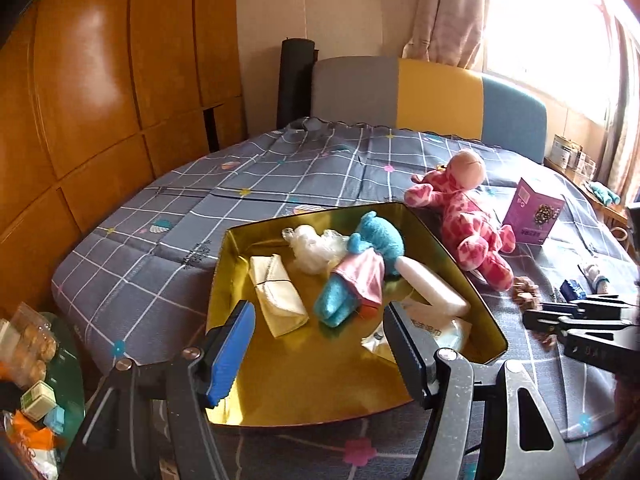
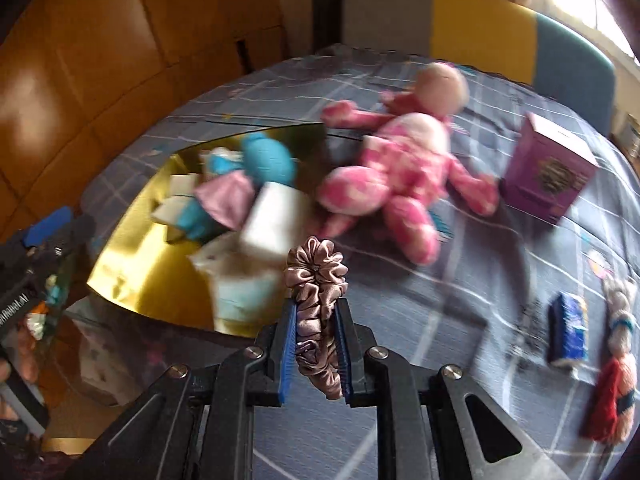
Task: Organize soft objects
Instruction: 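Carry the scrunchie into the gold tray and open the right gripper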
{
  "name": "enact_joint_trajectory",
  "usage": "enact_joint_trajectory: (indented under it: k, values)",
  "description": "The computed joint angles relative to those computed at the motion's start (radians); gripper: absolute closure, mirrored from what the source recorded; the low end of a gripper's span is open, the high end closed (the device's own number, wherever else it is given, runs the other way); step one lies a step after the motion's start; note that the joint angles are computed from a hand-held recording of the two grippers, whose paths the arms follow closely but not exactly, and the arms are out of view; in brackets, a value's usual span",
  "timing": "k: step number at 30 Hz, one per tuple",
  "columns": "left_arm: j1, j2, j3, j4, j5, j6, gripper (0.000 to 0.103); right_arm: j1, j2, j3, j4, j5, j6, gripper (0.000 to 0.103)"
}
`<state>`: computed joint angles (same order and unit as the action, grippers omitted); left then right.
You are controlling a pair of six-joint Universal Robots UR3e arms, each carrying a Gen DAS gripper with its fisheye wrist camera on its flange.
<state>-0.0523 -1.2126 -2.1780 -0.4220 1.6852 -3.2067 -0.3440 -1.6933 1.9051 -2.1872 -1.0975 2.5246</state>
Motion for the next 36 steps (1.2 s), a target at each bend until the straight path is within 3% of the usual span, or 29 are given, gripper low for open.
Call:
enact_joint_trajectory:
  k: [8,19,27,36]
  values:
    - [0.031,0.043,-0.029,0.001,0.015,0.015,0.036,0.211,0.182,-0.133,-0.012,0.005,0.078,0.086]
    - [0.068,0.082,-0.052,0.0,0.017,0.032,0.035,0.358,0.415,-0.295,0.015,-0.04,0.163,0.08]
    - [0.085,0.087,-0.063,0.001,0.005,0.035,0.034,0.314,0.386,-0.241,0.005,0.021,0.162,0.063]
    - [0.062,0.074,-0.057,0.005,0.017,0.032,0.033,0.231,0.266,-0.147,-0.06,0.04,0.177,0.063]
